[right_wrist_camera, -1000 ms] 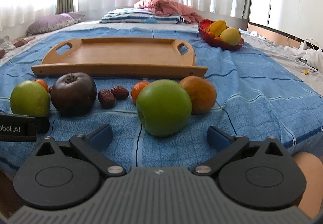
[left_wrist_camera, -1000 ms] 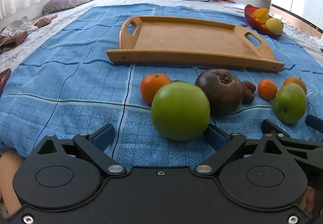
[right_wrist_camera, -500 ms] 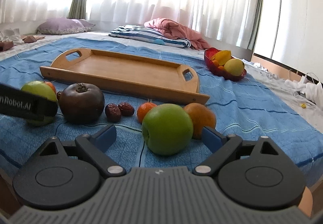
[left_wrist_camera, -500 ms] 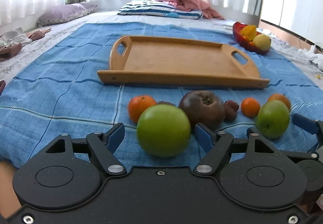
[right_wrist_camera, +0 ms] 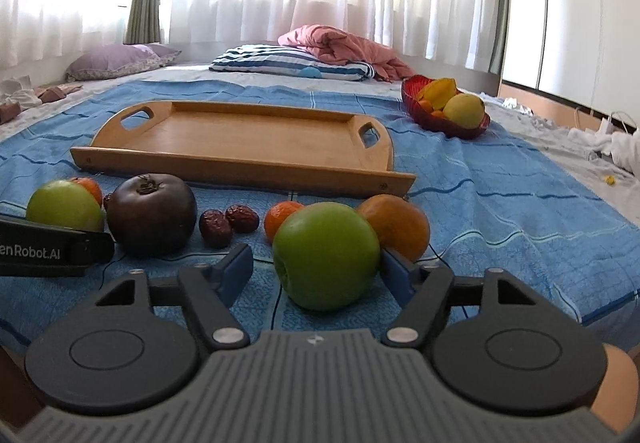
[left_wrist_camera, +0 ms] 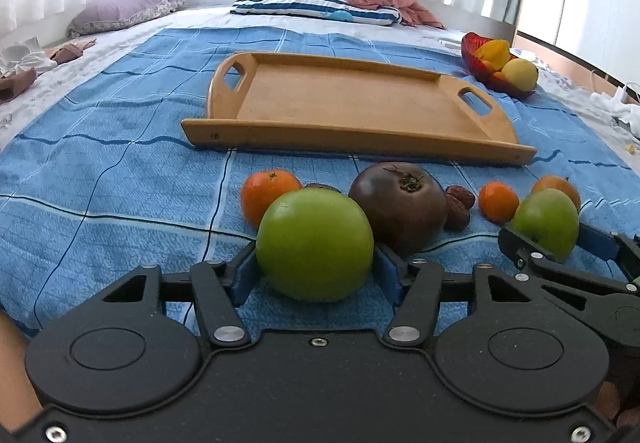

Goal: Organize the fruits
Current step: 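Grasp the large green apple with the left tool while the right tool grasps the smaller green apple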

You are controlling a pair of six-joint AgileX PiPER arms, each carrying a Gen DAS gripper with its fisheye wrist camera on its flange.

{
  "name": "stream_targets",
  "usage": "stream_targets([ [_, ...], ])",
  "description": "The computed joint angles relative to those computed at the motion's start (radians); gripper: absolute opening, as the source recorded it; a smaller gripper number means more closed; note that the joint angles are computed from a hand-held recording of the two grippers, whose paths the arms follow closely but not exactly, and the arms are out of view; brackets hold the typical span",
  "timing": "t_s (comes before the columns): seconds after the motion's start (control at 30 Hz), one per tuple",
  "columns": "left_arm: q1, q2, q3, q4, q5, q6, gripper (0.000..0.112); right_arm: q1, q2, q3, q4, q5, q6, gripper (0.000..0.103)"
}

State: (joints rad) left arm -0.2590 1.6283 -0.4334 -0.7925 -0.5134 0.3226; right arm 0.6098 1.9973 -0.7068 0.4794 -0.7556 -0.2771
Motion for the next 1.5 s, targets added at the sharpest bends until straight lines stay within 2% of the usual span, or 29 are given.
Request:
stream_targets([
  [0.13, -0.005, 0.016, -0.008, -0.011, -0.011, 0.006, 0.056, -0.013, 0.003, -0.012, -0.01, 0.026, 0.016, 0.068],
  [0.53, -0.02, 0.039, -0.031, -0.072, -0.02, 0.063, 0.058, -0.02, 0.016, -0.023, -0.024, 0.039, 0.028, 0.067],
  [0.7, -0.02, 0.054, -0.044, -0.104, -0.022, 0.089, 0.065, -0.028, 0.015, -0.027, -0.035, 0.048, 0.037, 0.066],
  [0.9, -0.03, 0.07, -0.055, -0.14, -0.036, 0.121, 0.068, -0.027, 0.013, -0.028, -0.034, 0.052, 0.044, 0.066],
  [0.97, -0.035, 0.071, -0.053, -0.143, -0.044, 0.121, 0.066, -0.03, 0.009, -0.026, -0.038, 0.056, 0.054, 0.063],
  [1.0, -0.034, 0.07, -0.049, -0.128, -0.047, 0.105, 0.058, -0.032, 0.007, -0.026, -0.037, 0.059, 0.057, 0.062],
  [1.03, -0.034, 0.064, -0.043, -0.109, -0.043, 0.09, 0.056, -0.035, 0.003, -0.027, -0.039, 0.065, 0.059, 0.061],
  [1.23, -0.081, 0.046, -0.046, -0.219, -0.059, 0.196, 0.056, -0.054, -0.013, -0.016, -0.087, 0.081, 0.103, 0.06],
  [1.37, -0.072, 0.003, -0.03, -0.195, -0.035, 0.184, 0.056, -0.08, -0.037, -0.003, -0.169, 0.107, 0.202, 0.06],
  [1.5, -0.079, -0.032, -0.019, -0.208, -0.04, 0.199, 0.055, -0.086, -0.052, 0.018, -0.219, 0.093, 0.259, 0.06],
])
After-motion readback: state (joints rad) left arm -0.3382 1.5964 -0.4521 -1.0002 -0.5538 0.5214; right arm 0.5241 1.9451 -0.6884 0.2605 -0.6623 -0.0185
